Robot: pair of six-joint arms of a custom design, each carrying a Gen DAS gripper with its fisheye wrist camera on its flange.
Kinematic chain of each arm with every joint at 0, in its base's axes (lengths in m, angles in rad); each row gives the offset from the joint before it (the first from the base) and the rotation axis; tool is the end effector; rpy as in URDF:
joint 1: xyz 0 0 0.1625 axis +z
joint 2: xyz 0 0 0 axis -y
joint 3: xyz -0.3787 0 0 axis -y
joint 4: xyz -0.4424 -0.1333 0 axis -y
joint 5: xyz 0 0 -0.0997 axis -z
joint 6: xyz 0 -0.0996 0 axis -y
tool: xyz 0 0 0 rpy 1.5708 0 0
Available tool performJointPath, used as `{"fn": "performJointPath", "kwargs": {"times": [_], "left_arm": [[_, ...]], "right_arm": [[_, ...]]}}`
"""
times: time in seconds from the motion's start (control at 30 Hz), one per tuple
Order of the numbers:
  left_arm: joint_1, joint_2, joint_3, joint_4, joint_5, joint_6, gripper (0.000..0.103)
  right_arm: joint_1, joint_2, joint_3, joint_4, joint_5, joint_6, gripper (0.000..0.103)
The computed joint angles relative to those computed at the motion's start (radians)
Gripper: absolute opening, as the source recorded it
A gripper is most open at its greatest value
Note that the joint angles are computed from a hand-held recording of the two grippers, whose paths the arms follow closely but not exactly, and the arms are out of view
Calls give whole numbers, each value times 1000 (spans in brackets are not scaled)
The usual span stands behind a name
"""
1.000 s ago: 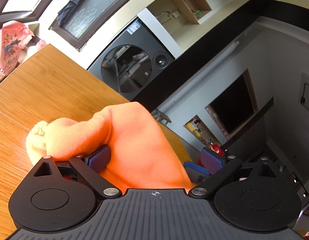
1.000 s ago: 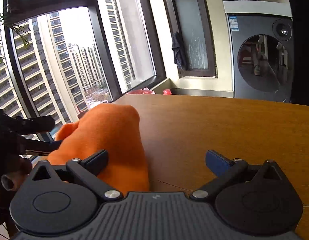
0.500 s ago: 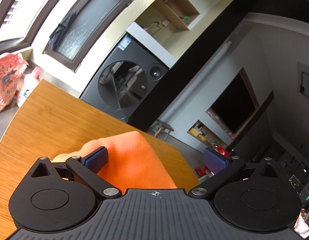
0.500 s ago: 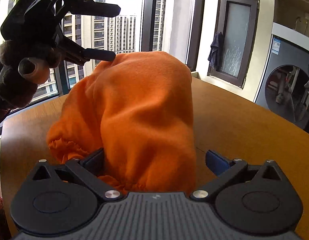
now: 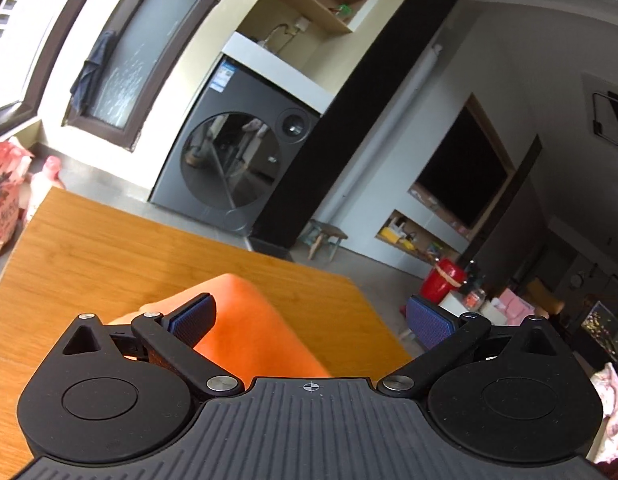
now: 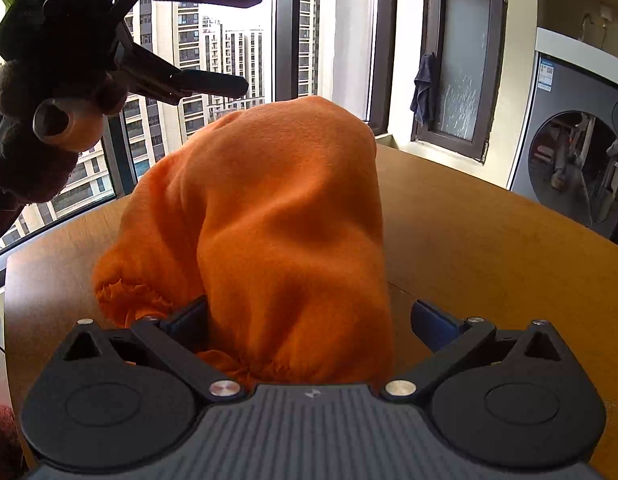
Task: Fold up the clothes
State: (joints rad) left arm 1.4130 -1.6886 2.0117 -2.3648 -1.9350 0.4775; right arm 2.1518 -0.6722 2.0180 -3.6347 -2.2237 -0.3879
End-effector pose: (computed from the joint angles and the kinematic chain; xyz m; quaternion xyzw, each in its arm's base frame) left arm 0.0171 -0.5152 0.3604 -0.3388 -0.8953 0.2545 0.1373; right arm 0.3474 -0.3965 -0.0269 0.3133 -0.8372 0.3602 0.2668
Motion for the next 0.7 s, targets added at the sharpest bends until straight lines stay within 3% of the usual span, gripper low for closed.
{"fn": "performJointPath", "kwargs": {"times": [0.07, 0.2, 0.27, 0.4, 0.53, 0.7], "left_arm": [[-20, 51, -44, 60, 15, -36, 103], [5, 186, -132, 111, 75, -116, 103], [23, 206, -148, 106, 55, -139, 103], [40, 130, -95, 35, 5, -142, 103], [50, -11, 10, -66, 40, -62, 103], [105, -27, 13, -21, 59, -52, 103]], "right_arm": [[2, 0, 3, -4, -4, 7, 103], [13, 16, 4, -48, -32, 16, 103], [13, 16, 9, -59, -34, 23, 103], [2, -3, 23, -28, -12, 54, 103], [-13, -15, 29, -20, 10, 69, 103], [12, 2, 28, -58, -19, 58, 103]]}}
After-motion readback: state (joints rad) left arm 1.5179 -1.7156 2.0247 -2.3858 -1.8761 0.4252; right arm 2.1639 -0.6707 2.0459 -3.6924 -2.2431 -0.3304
